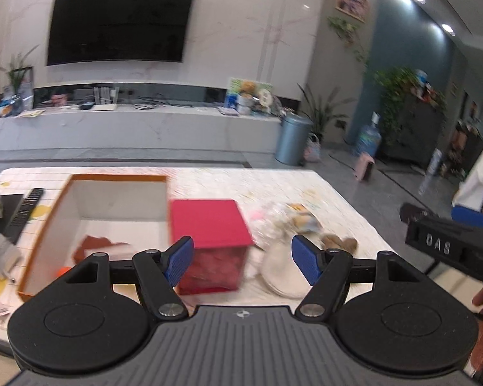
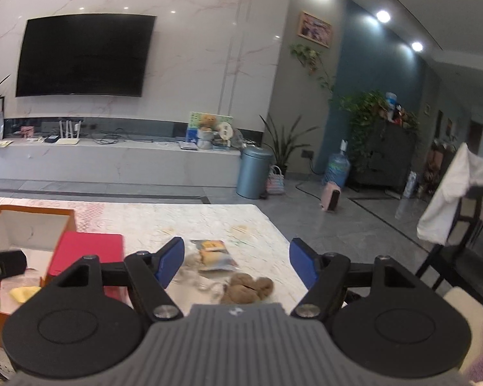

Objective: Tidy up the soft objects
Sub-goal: 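Move both open tools back to the soft items on the lace table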

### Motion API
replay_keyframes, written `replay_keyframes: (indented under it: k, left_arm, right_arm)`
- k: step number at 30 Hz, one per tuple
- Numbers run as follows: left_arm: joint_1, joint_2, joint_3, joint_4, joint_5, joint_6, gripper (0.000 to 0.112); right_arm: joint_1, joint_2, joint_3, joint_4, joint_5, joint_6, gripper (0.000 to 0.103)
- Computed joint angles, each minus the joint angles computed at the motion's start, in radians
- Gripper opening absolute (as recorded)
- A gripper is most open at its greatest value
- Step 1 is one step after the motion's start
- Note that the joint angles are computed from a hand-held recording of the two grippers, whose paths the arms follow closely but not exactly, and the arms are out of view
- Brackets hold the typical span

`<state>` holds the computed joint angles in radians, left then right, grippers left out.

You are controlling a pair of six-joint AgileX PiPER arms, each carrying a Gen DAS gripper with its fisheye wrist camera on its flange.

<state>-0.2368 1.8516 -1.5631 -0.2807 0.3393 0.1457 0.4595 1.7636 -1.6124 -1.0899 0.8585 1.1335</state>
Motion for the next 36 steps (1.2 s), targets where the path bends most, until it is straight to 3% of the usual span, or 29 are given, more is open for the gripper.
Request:
replay_keyframes:
  k: [7, 9, 12, 15, 18, 21, 26, 29, 33, 36]
  left_arm:
    - [-0.114, 0.143, -0.047, -0.001, -0.052, 0.018, 0.082]
    - [-0.130, 0.196, -0.069, -0.026, -0.065, 0.043, 0.082]
    - [-0.163, 0.274, -0.111, 0.051, -0.088, -0.025, 0.082]
    - [-0.179, 0.337, -0.135, 0.100, -0.134, -0.049, 0.082]
    - [-0.189, 0.410, -0.208, 0.183, -0.119, -0.122, 0.082]
    - [-0.197, 0.482, -0.296, 0.208, -0.074, -0.140, 0.082]
    - [-0.222, 0.595, -0.427, 0.359, -0.013, -0.246, 0.082]
    - [-0.244, 0.696, -0.602, 0.472, 0.132, -0.367, 0.080]
    - [-0.242, 0.788, -0.761, 0.395, 0.208, -0.326, 0.080]
    - [-0.267, 0.828, -0.817, 0.523, 0.209, -0.409, 0.082]
  right_arm:
    - [-0.129, -0.050, 0.155, -0.007, -0.142, 0.119, 0.077]
    - [-0.178, -0.053, 0.205, -0.002, -0.232, 0.144, 0.077]
    - [-0.246, -0.020, 0.239, 0.037, -0.336, 0.164, 0.077]
    - [-0.278, 0.041, 0.238, 0.004, -0.373, 0.287, 0.079]
    - [-0.298, 0.122, 0.196, -0.024, -0.386, 0.487, 0.085]
    - [-0.322, 0.178, 0.150, 0.110, -0.407, 0.406, 0.085]
    - [-0.334, 0.239, 0.099, 0.184, -0.343, 0.337, 0.086]
    - [-0.356, 0.244, 0.097, 0.237, -0.320, 0.328, 0.086]
    - [-0.363, 0.223, 0.126, 0.182, -0.291, 0.400, 0.087]
    - [-0.355, 0.225, 0.125, 0.148, -0.269, 0.412, 0.088]
